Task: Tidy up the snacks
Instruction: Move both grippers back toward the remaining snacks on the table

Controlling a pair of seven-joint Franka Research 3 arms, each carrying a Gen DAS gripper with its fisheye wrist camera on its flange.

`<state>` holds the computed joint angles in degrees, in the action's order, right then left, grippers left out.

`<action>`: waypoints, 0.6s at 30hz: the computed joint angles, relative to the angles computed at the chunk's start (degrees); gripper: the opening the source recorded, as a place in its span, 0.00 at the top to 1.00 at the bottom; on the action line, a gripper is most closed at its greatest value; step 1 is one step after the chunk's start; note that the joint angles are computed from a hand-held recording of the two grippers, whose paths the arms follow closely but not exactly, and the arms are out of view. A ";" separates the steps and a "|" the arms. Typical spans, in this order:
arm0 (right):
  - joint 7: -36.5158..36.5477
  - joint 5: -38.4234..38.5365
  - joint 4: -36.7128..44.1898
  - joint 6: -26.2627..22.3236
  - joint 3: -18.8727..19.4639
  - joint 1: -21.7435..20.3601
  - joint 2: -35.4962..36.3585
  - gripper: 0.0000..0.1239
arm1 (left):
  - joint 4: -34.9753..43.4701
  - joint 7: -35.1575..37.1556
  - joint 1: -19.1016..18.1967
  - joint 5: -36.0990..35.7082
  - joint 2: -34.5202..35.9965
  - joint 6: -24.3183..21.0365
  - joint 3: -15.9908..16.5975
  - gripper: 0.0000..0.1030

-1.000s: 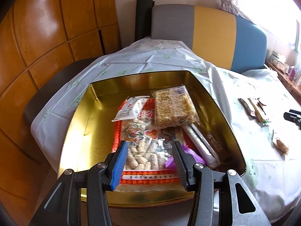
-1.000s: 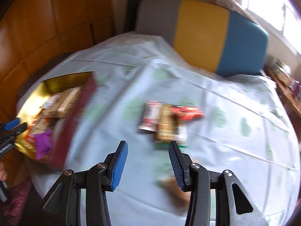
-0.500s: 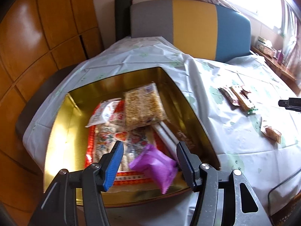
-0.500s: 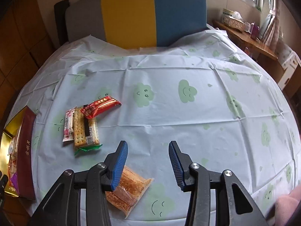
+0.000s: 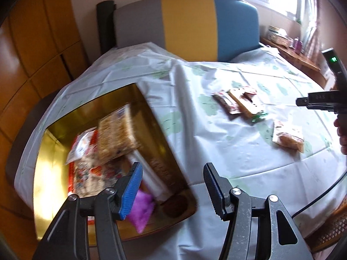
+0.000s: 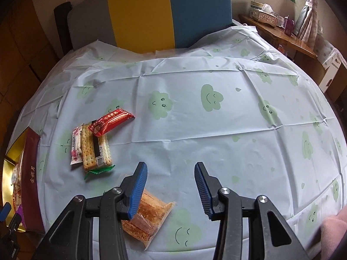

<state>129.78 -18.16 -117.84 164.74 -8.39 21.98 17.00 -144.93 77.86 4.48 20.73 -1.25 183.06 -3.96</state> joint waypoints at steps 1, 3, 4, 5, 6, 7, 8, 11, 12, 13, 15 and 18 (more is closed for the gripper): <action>0.28 -0.12 0.01 -0.11 -0.17 0.12 -0.04 0.63 | 0.32 7.69 -2.58 -8.91 0.27 -0.35 0.48 0.42; 1.37 -0.77 -0.06 -0.13 -0.69 0.46 -0.19 0.63 | 2.22 20.23 -5.03 -23.19 1.26 -1.43 -0.53 0.42; 1.63 -0.78 -0.15 -0.03 -0.70 0.36 -0.29 0.63 | 3.21 21.36 -5.15 -24.30 1.93 -1.76 -1.10 0.42; 1.83 -0.71 -0.25 0.06 -0.64 0.22 -0.39 0.63 | 4.20 20.77 -4.85 -23.13 2.56 -2.14 -1.66 0.42; 1.94 -0.55 -0.38 0.18 -0.54 0.05 -0.52 0.63 | 5.39 19.66 -4.84 -21.24 3.37 -2.51 -1.88 0.42; 2.19 -0.56 -0.46 0.26 -0.56 -0.01 -0.62 0.63 | 6.76 19.53 -4.65 -20.40 4.37 -2.83 -2.54 0.42; 2.48 -0.65 -0.57 0.40 -0.61 -0.02 -0.75 0.63 | 8.16 20.65 -3.98 -20.82 5.37 -3.28 -3.85 0.42; 3.09 -0.73 -0.72 0.35 -0.57 -0.15 -0.97 0.63 | 12.95 21.14 -2.98 -18.81 8.92 -4.94 -6.31 0.42; 3.00 -0.57 -0.65 0.08 -0.38 -0.32 -0.95 0.63 | 14.44 25.14 -0.92 -21.79 10.16 -5.24 -9.25 0.42; 2.88 -0.33 -0.58 -0.13 -0.18 -0.51 -0.93 0.63 | 16.43 25.12 -0.48 -21.17 11.59 -6.37 -10.18 0.42; 2.58 0.19 -0.67 -0.01 0.22 -0.90 -1.00 0.63 | 20.19 26.07 -0.03 -21.79 14.12 -9.05 -11.74 0.42; 1.98 1.07 -0.97 0.56 0.62 -1.32 -1.22 0.63 | 26.26 24.30 -2.47 -19.39 18.13 -12.72 -10.50 0.42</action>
